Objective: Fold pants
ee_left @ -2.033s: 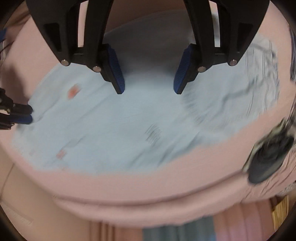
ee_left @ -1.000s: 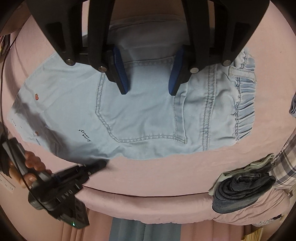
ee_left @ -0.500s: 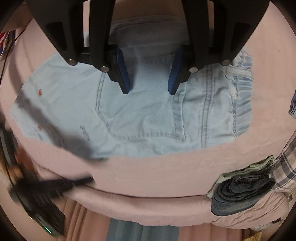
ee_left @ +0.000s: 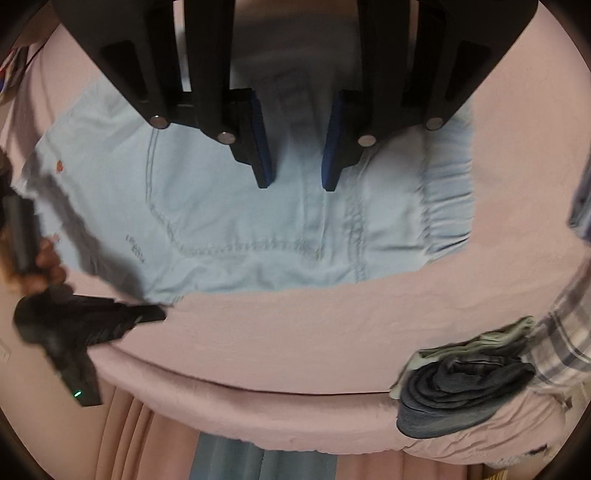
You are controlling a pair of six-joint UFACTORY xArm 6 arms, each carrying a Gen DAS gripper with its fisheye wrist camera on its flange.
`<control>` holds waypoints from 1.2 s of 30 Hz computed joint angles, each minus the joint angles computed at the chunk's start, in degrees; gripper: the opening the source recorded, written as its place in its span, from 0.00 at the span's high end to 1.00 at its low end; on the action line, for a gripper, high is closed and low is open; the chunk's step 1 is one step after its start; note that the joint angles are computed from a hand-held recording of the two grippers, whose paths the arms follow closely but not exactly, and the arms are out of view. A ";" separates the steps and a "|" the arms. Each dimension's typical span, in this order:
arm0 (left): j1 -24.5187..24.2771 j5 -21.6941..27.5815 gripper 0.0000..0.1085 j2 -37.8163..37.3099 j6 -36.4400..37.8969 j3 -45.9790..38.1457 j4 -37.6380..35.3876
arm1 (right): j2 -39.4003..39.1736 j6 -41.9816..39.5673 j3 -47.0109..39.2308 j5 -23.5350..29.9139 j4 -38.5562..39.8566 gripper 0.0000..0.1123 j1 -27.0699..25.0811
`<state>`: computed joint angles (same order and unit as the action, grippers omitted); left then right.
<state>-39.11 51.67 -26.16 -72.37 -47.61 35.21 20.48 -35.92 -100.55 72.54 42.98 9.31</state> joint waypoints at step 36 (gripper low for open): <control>-12.82 4.09 0.44 14.16 3.68 -15.68 -3.46 | -13.55 -14.70 22.72 1.94 16.98 0.57 -39.47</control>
